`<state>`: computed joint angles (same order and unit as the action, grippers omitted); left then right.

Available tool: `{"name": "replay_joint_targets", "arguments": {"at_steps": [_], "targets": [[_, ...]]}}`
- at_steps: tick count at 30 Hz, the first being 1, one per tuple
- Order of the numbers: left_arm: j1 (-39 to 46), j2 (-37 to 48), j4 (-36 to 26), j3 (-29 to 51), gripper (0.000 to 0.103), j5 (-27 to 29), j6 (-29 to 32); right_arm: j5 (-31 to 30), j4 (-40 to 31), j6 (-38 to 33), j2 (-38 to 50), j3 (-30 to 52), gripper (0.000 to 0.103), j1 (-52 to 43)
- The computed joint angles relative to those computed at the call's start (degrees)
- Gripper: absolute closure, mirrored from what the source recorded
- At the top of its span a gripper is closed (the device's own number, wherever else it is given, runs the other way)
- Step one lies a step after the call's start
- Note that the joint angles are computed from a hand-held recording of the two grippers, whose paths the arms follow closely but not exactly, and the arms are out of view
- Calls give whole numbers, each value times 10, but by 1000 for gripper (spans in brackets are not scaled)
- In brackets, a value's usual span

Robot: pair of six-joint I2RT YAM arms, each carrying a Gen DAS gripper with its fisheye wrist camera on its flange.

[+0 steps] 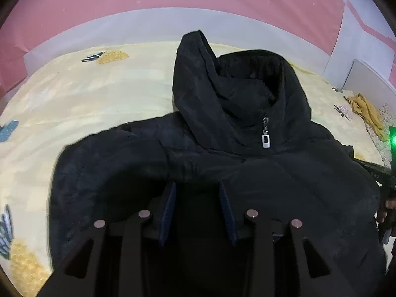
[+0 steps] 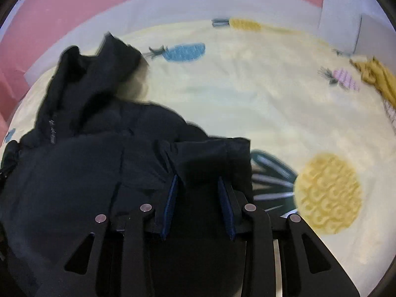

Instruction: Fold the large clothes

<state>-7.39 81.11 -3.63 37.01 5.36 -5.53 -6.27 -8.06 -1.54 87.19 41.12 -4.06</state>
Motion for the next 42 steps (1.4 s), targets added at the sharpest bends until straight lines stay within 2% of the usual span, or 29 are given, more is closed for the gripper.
{"name": "replay_joint_targets", "arguments": {"at_steps": [4, 6, 8, 11, 13, 16, 18, 20, 22, 24, 28, 30, 32, 35, 39, 42], "targets": [[-7, 11, 41, -16, 64, -13, -1, 19, 13, -1, -6, -10, 69, 11], [-5, 5, 27, -11, 64, -9, -3, 22, 3, 1, -18, -10, 69, 13], [-2, -22, -19, 2, 64, -9, -1, 25, -18, 6, -67, -18, 69, 14], [5, -128, -82, -18, 65, 0, 2, -28, -52, 2, -182, -51, 69, -1], [14, -224, -118, -45, 65, 21, 14, -42, -88, -4, -263, -72, 69, 7], [14, -326, -162, -83, 65, 52, 32, -44, -125, -8, -325, -97, 69, 47], [-9, -304, -152, -97, 65, 23, 36, -29, -118, -4, -316, -115, 69, 76], [-16, -221, -120, -94, 64, -7, 29, -5, -83, 11, -259, -128, 69, 103], [3, -171, -73, -104, 64, 14, 28, -9, -36, 15, -209, -140, 69, 104], [12, -161, -51, -112, 64, 25, 25, -8, -15, 24, -192, -148, 69, 106], [5, -169, -57, -113, 64, 16, 24, 30, -13, 28, -183, -146, 69, 132], [6, -180, -92, -98, 64, 14, 21, 30, -30, 29, -194, -140, 69, 126], [10, -214, -133, -85, 64, 16, 27, 48, -65, 28, -245, -136, 69, 136], [23, -260, -161, -71, 64, 18, 45, 22, -96, 28, -290, -117, 68, 121], [53, -193, -135, -42, 64, 20, 45, 24, -92, 38, -259, -86, 68, 132], [60, -131, -98, -47, 64, 22, 45, 45, -62, 43, -189, -82, 68, 160]]}}
